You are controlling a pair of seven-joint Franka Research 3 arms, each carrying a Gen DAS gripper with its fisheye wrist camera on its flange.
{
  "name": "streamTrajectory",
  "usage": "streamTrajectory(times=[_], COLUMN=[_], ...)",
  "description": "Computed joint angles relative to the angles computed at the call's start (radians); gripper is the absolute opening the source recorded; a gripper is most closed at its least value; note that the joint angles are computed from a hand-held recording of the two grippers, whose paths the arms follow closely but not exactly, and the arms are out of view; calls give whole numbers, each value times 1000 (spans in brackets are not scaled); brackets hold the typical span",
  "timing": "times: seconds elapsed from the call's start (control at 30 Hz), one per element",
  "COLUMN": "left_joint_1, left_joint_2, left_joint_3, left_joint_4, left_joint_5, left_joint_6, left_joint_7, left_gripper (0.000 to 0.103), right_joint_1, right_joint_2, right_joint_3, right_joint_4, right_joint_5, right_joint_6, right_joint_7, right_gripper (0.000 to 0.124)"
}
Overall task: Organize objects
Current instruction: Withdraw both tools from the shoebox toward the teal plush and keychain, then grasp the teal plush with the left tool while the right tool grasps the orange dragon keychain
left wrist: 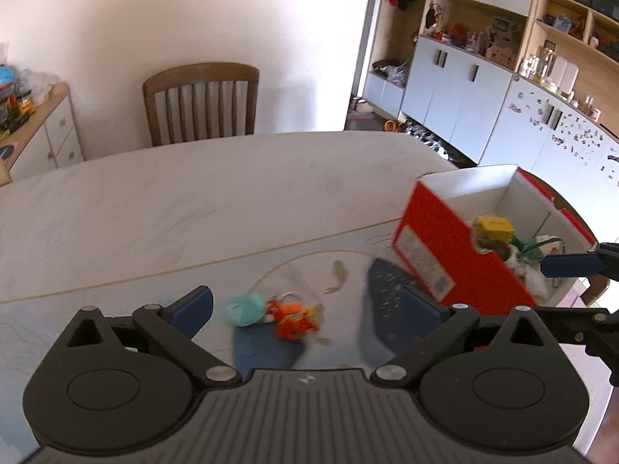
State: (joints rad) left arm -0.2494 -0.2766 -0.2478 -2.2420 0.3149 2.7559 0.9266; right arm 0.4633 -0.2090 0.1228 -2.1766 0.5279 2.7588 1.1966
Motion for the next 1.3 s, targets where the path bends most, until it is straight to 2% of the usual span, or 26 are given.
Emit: streamTrajectory(times=[0.1,0.17,0.3,0.47,0.8,1.07,1.23,1.3], left_joint_1=[15,58,68,105,95,80,77,74], left_joint_2=[-4,-3,21,65,144,195,210,215], left_joint_3=[11,-12,2,-21,10,32,37,39], left_joint_4=[-21,-32,-39,-26,10,27,27,28], left_joint_5=[5,76,104,223,250,193,165,148], left_joint_6=[1,12,19,15,42,76,99,104], left_joint_7=[2,-49,-45,-101,-116,-81,-74,-61], left_gripper=[103,103,103,103,103,102,101,97], right_joint_1=[4,8,8,16,38,62,68,70], right_joint_2=[28,53,112,184,312,394,419,430], right_joint_3=[16,22,43,54,60,58,57,56], right_joint_4=[22,46,85,128,218,286,312,321], right_joint_5=[-21,-39,-124,-192,-239,-285,-291,-295], right_joint_6=[4,2,6,3,-19,-35,-38,-41], right_joint_7=[15,12,23,68,95,127,136,138], right_gripper=[94,94,92,88,77,64,62,60])
